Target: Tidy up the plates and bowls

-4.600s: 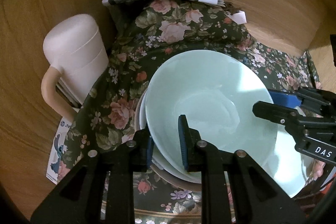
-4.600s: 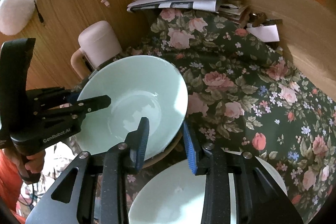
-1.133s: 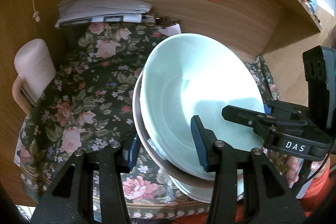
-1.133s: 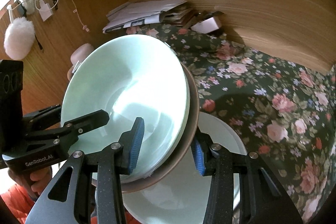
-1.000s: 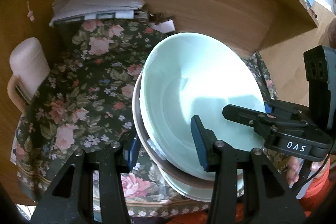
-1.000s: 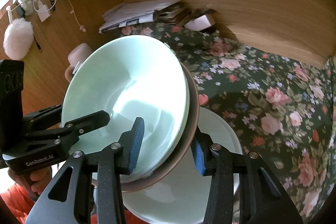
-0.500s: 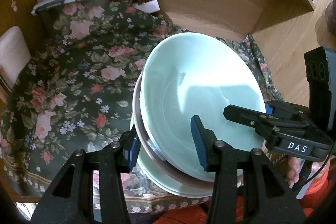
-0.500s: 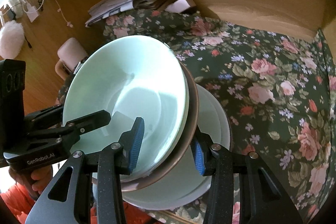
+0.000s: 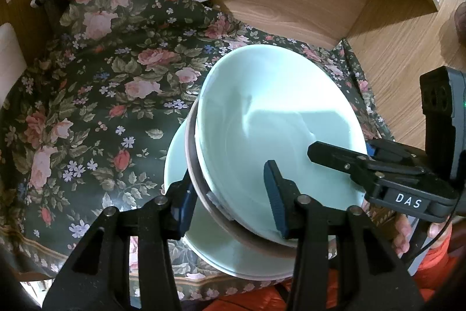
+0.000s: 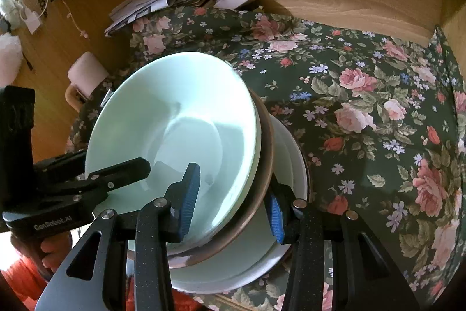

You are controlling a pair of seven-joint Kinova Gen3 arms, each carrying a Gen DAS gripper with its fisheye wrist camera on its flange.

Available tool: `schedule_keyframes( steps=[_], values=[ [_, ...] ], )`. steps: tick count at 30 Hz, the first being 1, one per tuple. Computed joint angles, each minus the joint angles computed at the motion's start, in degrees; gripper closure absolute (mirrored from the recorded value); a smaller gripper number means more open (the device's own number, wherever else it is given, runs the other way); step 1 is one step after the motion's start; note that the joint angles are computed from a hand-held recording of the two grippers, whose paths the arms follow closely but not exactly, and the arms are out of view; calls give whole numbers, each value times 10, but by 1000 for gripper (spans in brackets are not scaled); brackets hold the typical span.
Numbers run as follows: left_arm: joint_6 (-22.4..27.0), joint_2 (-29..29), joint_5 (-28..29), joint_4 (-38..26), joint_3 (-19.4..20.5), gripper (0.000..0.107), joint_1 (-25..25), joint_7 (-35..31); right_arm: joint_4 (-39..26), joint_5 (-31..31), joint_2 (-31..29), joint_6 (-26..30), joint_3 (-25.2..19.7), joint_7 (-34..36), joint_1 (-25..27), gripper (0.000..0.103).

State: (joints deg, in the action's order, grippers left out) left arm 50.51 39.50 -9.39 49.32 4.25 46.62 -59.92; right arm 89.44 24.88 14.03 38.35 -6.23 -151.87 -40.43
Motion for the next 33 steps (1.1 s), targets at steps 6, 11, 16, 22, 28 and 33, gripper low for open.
schedule_keyframes(
  steps=[6,11,16,22,28,33],
  values=[
    [-27,-15,-94,34,18,63,7,71,-1,58,-2,27,4,-34,-23,61],
    [-40,-40,-211,64,63,62,-2,149,6,170,-18,59,-91,-124,28,61],
    [-99,-90,-327,131,12,52,51,254,20,286,-43,88,-156,-219,44,59],
    [-149,-127,-458,192,-96,45,153,389,52,426,-77,137,-63,-321,-108,44],
    [-179,-142,-576,244,-211,27,261,529,79,556,-81,231,-112,-405,-137,23],
    [-169,-155,-693,281,-203,16,278,638,91,597,-75,269,-125,-443,-147,11]
  ],
)
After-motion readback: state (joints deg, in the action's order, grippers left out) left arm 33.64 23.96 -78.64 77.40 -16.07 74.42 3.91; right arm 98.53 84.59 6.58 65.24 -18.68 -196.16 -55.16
